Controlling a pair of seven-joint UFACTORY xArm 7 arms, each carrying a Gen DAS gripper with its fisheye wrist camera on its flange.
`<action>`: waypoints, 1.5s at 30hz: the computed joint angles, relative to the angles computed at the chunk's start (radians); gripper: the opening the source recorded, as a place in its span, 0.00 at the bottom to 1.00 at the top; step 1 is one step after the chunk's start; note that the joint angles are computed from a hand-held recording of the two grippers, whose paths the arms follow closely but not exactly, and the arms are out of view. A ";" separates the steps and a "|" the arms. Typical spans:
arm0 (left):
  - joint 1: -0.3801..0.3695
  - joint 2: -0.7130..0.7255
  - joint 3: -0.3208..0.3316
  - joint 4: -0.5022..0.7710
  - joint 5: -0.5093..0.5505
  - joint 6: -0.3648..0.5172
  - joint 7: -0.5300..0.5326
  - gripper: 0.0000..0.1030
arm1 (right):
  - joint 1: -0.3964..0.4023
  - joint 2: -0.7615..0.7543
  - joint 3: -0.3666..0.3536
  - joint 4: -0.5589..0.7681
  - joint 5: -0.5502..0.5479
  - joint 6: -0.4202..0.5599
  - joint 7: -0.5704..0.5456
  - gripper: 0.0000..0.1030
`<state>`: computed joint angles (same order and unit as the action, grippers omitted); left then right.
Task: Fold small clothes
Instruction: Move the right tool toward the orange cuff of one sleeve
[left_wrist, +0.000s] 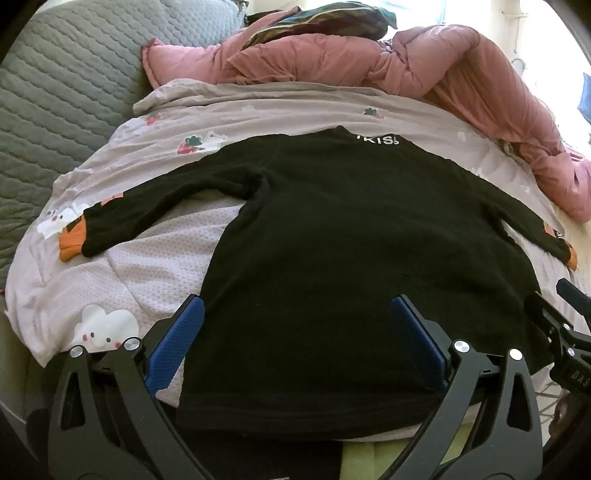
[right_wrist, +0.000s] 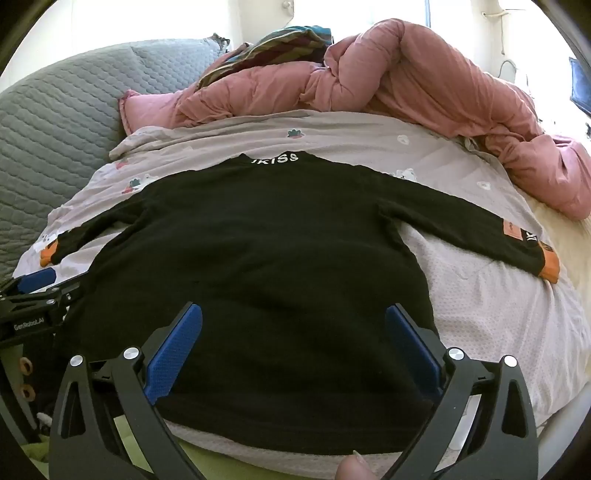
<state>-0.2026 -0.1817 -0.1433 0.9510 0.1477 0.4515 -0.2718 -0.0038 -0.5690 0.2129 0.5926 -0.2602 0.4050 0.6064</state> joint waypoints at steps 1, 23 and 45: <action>0.004 0.001 -0.004 0.002 0.013 0.002 -0.011 0.92 | 0.000 0.001 -0.001 0.001 0.001 0.000 -0.001 0.96; 0.004 0.000 -0.005 -0.009 0.019 -0.004 -0.007 0.92 | -0.023 0.000 -0.017 -0.017 0.009 -0.053 0.006 0.96; -0.056 0.123 -0.021 0.169 0.081 0.069 -0.048 0.92 | -0.048 0.001 -0.122 -0.057 0.130 -0.147 -0.093 0.96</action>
<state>-0.2581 -0.0586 -0.1639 1.1197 0.2287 0.5208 -0.3202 -0.0518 -0.5682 0.0907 0.5357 -0.1297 0.2583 0.5136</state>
